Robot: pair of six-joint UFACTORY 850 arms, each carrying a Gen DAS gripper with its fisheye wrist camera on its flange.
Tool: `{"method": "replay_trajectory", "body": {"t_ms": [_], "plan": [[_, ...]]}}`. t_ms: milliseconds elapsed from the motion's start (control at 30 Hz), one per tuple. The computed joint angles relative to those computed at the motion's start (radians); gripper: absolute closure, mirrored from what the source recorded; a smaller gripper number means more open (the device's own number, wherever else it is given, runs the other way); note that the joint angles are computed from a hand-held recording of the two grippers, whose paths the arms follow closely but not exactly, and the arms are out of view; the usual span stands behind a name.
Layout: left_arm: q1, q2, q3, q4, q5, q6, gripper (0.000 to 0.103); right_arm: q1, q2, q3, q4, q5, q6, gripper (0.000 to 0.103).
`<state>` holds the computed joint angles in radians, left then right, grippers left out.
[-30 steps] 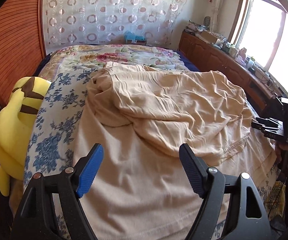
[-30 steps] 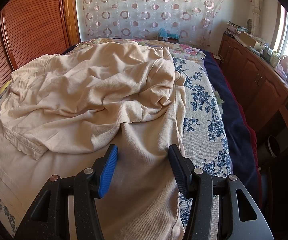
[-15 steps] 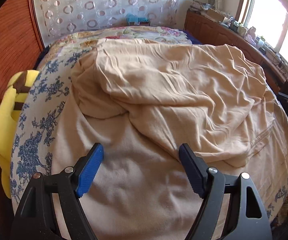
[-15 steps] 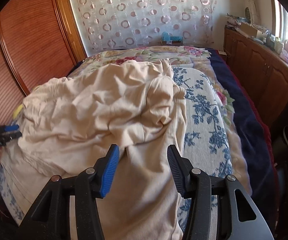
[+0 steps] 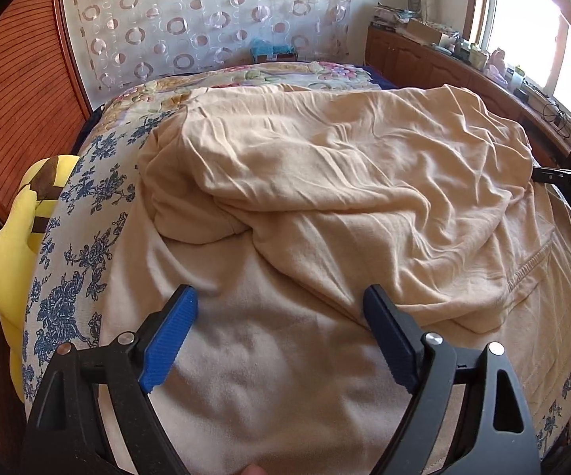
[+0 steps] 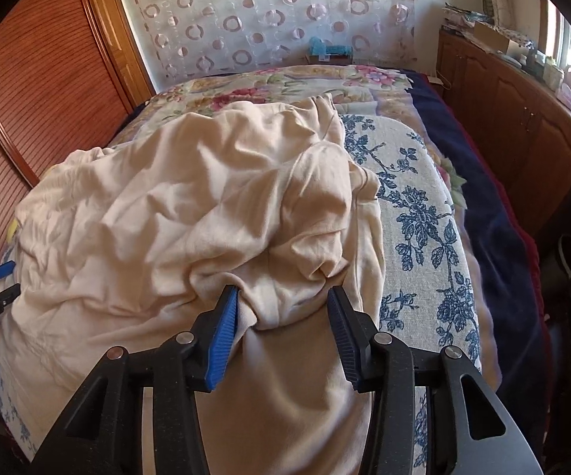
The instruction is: Fold small clothes
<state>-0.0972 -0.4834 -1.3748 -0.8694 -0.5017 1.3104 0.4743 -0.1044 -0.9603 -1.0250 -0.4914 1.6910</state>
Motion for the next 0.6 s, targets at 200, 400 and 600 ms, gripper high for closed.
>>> {"method": "replay_trajectory", "body": {"t_ms": [200,400,600], "plan": [[-0.001,0.000,0.001,0.000,0.001,-0.001,0.016,0.043,-0.055,-0.033,-0.088,-0.095,0.034,0.058],[0.006,-0.010,-0.021,0.016,-0.038,-0.024,0.016,0.049,-0.056,-0.015,-0.152,-0.093,0.105,0.058],[0.041,-0.026,-0.056,-0.119,-0.164,0.033,0.034,0.052,-0.051,-0.010,-0.154,-0.096,0.106,0.058]]}}
